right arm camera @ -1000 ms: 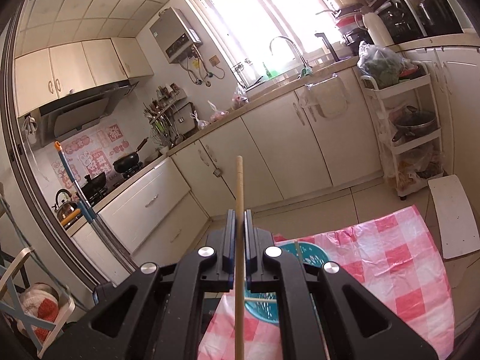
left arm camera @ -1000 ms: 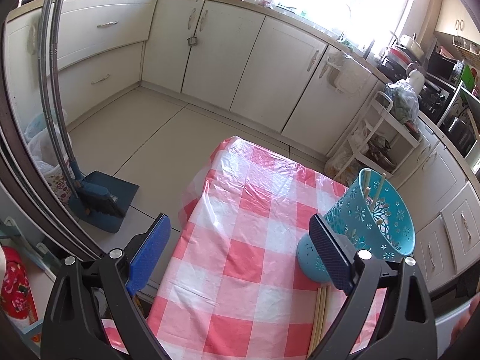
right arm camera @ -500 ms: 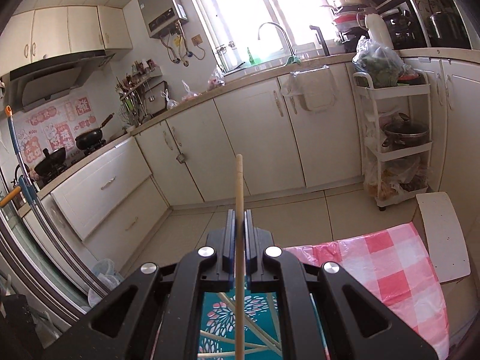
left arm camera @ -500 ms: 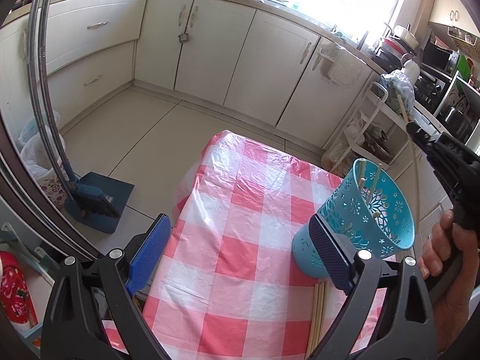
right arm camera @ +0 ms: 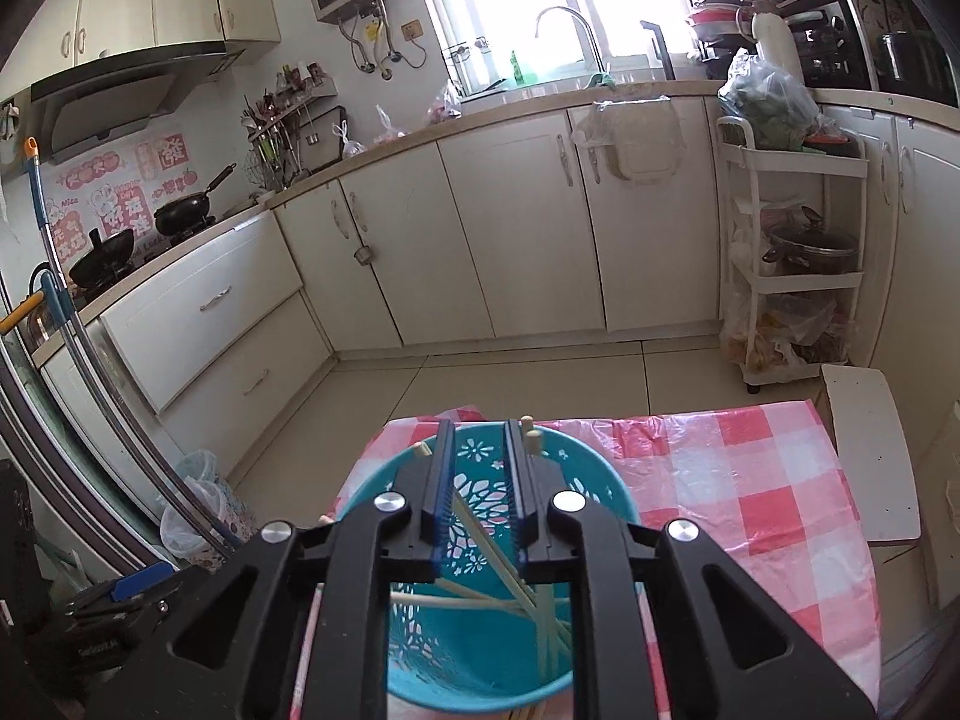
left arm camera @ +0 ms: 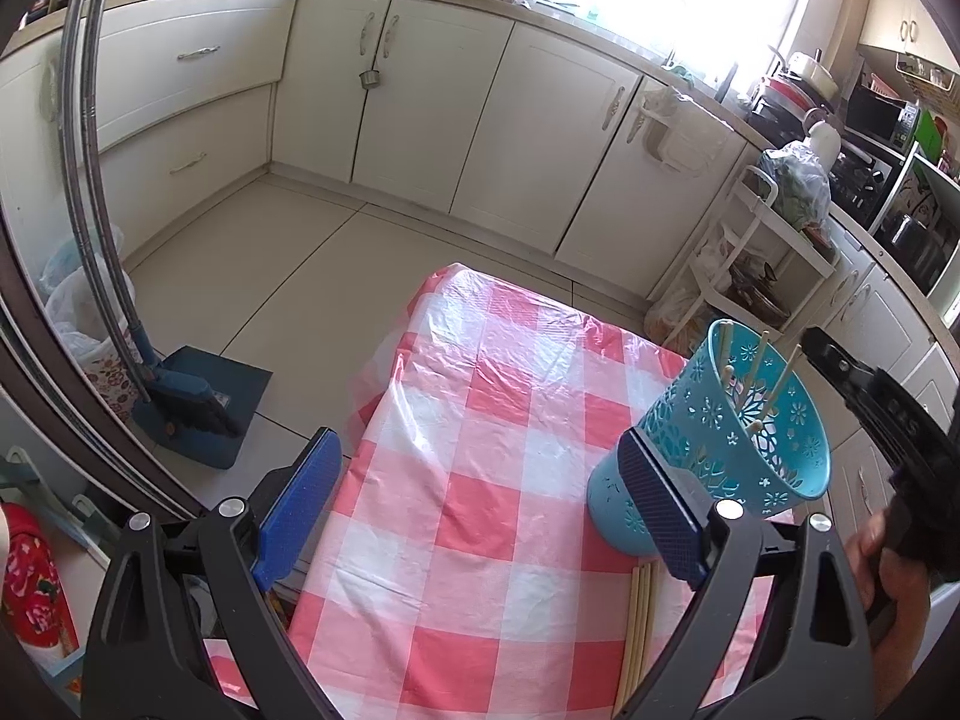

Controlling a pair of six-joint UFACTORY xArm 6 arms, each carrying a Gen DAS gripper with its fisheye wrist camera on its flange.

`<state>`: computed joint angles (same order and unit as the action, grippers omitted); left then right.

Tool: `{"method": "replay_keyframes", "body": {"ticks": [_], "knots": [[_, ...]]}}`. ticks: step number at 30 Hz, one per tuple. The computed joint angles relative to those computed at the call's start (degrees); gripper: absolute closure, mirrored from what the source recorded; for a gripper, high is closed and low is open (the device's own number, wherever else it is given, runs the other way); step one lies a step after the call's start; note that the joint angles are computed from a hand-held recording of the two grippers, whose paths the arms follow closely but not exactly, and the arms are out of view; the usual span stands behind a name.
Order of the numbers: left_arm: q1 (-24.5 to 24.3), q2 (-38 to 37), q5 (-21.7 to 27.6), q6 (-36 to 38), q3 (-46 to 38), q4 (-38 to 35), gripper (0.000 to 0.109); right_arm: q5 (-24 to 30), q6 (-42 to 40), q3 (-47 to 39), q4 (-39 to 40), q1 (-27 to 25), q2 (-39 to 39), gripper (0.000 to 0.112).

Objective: Organize utensils
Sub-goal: 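Lower the stick into the basket and open the right tool, then withdraw the open right tool back to the loose sticks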

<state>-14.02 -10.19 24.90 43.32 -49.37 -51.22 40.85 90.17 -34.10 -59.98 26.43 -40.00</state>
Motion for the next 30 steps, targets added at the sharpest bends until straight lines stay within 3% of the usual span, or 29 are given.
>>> {"method": "replay_keyframes", "body": {"ticks": [3,8,10,13,17,21,25,30], "knots": [[0.15,-0.24,-0.3,0.28,0.14,-0.19,0.019,5.67,1.77,0.68,-1.7,4.95,-3.94,0.09],[0.35,-0.81,-0.29,0.58,0.38,-0.5,0.018,22.86,6.44,0.99,-5.97,20.41,-9.93,0.079],[0.29,-1.08,-0.5,0.86,0.59,-0.57,0.018,29.63,8.0,1.36,-5.75,27.02,-11.08,0.079],[0.19,-1.41,-0.99,1.09,0.92,-0.35,0.018,35.46,10.3,3.0,-2.29,33.66,-11.45,0.079],[0.13,-1.87,-1.36,1.1,1.45,0.18,0.018,31.63,13.34,7.86,6.83,33.67,-11.07,0.079],[0.02,-2.03,-2.05,0.86,2.05,1.37,0.018,23.16,14.58,12.55,12.62,28.66,-9.65,0.083],[0.33,-1.63,-1.84,0.21,1.77,2.15,0.018,16.44,12.78,13.92,14.12,23.28,-6.31,0.083],[0.05,-1.57,-1.58,0.37,1.72,2.34,0.018,12.82,12.19,13.37,13.72,19.95,-1.18,0.085]]}}
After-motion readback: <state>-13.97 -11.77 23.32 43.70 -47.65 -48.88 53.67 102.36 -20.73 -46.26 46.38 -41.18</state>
